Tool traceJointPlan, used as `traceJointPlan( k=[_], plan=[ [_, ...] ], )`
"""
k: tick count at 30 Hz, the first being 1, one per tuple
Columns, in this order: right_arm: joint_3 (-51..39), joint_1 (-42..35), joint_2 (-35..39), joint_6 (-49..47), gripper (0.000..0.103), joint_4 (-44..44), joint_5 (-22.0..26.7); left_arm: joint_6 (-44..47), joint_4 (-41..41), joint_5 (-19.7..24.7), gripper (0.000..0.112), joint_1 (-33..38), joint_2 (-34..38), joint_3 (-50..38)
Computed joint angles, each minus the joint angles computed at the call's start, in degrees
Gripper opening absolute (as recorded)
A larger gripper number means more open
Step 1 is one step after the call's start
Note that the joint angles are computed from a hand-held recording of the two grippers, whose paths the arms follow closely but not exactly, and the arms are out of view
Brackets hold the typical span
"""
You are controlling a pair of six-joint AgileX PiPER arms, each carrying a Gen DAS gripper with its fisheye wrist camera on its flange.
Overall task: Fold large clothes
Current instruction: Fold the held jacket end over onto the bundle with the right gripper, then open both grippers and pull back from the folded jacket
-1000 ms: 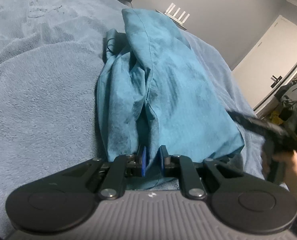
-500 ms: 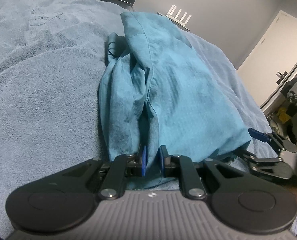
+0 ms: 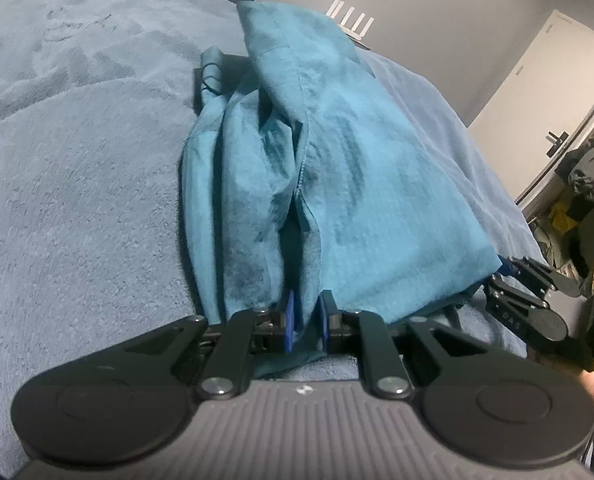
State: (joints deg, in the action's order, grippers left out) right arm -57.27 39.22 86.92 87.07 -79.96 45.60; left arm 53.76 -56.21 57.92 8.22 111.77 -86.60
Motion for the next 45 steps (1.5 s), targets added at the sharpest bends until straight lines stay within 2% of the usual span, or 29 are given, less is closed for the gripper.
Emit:
traceJointPlan(
  k=[1, 2, 4, 7, 10, 14, 16, 18, 21, 23, 27, 29, 30, 33, 35, 37, 38, 40, 43, 44, 45],
  plan=[
    [-0.01, -0.58, -1.06, -0.87, 0.035, 2.38, -1.45, -0.33, 0.43, 0.01, 0.010, -0.01, -0.04, -0.13],
    [1.00, -0.99, -3.20, -0.28, 0.040, 3.90, -3.31, -0.46, 0.84, -0.23, 0.010, 0.00, -0.27, 0.04],
    [5.04, -1.20, -8.45, 4.43, 0.042, 0.07, -8.51, -0.78, 1.73, -0.40, 0.010, 0.07, -0.47, 0.04],
    [6.98, 2.23, -11.37, 6.55, 0.039, -6.31, -7.06, -1.72, 1.98, 0.04, 0.010, 0.48, -0.43, -0.16],
    [5.77, 1.18, -12.48, 11.74, 0.039, -7.97, -10.39, -1.19, 1.88, 0.14, 0.010, 0.78, -0.28, -0.05],
    [-1.64, 1.03, -7.33, 4.92, 0.040, -2.70, -7.85, -1.19, 2.34, -0.39, 0.010, 0.40, -0.81, 0.50],
    [-5.50, -1.33, -4.41, -3.36, 0.040, 7.62, -9.59, -1.69, 2.69, -1.04, 0.010, -0.02, -0.77, 0.37],
    [-6.50, -2.64, -1.80, -6.61, 0.040, 12.15, -10.79, -1.59, 3.67, -1.92, 0.010, 0.01, -1.28, 1.08],
    [-5.28, -1.85, 0.27, -4.86, 0.042, 9.30, -11.42, -2.10, 4.51, -2.25, 0.010, 0.65, -1.55, 2.03],
    [-5.32, -2.77, 0.52, -6.70, 0.044, 10.10, -13.91, -2.75, 5.10, -2.35, 0.010, 1.07, -2.00, 2.62],
    [-1.40, -4.59, -5.16, -3.26, 0.044, 9.37, -17.65, -3.39, 3.45, -0.81, 0.010, 2.70, -4.51, 4.54],
    [0.33, -2.81, -8.29, -2.04, 0.045, 8.92, -13.56, -2.84, 3.13, -0.35, 0.010, 3.51, -6.77, 6.56],
    [1.01, -1.78, -9.47, -1.74, 0.051, 8.88, -11.20, -2.93, 3.14, -0.58, 0.010, 3.52, -7.87, 7.56],
    [2.77, 0.08, -13.76, -3.33, 0.057, 14.38, -6.68, -1.92, 1.86, -1.43, 0.010, 3.67, -12.18, 12.14],
    [3.99, 2.71, -15.37, -2.07, 0.059, 16.59, -3.19, -0.79, 1.10, -3.88, 0.014, 2.80, -15.27, 15.61],
    [5.20, 5.56, -16.76, -1.76, 0.061, 19.24, -0.16, -0.69, 1.04, -8.20, 0.039, 0.87, -19.84, 20.58],
    [6.08, 7.23, -17.14, -1.23, 0.063, 19.81, 1.02, -0.80, 1.14, -10.66, 0.046, -0.35, -22.25, 23.13],
    [7.58, 10.65, -17.45, -0.26, 0.068, 20.77, 3.35, -3.59, 3.27, -18.28, 0.074, -4.61, -27.74, 28.79],
    [7.23, 13.44, -15.74, -0.77, 0.075, 20.57, 4.90, -11.34, 9.22, -31.30, 0.085, -12.78, -34.55, 36.49],
    [7.16, 14.35, -15.16, 0.15, 0.084, 19.21, 5.82, -13.12, 11.69, -34.88, 0.090, -15.47, -35.69, 38.10],
    [7.08, 14.93, -14.68, 1.01, 0.093, 17.92, 6.58, -16.40, 16.45, -39.63, 0.102, -18.94, -36.79, 39.93]
  ],
)
